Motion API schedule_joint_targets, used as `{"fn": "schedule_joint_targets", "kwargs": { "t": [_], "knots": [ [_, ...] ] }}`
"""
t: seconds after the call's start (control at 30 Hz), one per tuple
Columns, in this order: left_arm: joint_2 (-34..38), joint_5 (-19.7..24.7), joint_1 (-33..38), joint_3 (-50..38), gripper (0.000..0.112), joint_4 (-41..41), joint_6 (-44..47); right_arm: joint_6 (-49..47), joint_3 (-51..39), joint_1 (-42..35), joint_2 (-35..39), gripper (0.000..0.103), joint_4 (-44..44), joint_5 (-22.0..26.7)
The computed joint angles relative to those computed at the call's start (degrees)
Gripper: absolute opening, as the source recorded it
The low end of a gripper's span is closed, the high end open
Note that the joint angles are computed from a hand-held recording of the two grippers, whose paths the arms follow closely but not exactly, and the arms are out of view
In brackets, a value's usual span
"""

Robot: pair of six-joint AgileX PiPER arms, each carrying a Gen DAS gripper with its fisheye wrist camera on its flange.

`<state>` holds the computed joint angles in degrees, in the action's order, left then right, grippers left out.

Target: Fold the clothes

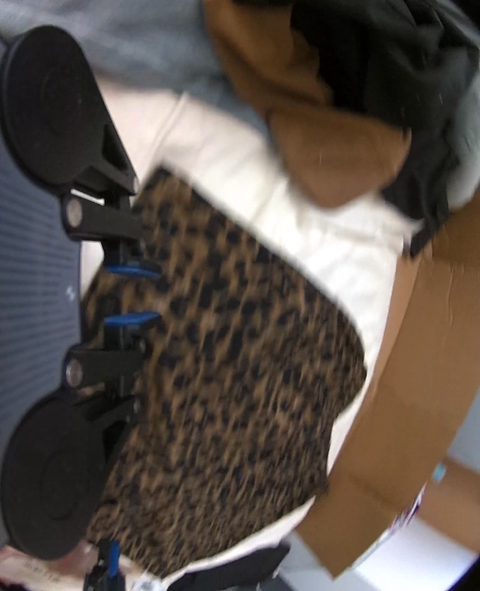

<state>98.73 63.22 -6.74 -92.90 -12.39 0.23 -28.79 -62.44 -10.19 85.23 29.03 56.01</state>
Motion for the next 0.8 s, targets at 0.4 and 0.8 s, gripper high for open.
{"fn": "schedule_joint_targets", "kwargs": {
  "t": [0.4,0.8],
  "knots": [
    [-5.37,-2.55,-8.24,10.36,0.032,-6.95,-7.54,-3.99,4.12,-6.21,-3.99,0.029,9.51,5.71],
    [-7.17,-5.65,-9.12,17.00,0.033,-12.46,-11.66,-6.06,5.32,-9.76,-2.59,0.036,20.74,10.99]
  ]
}}
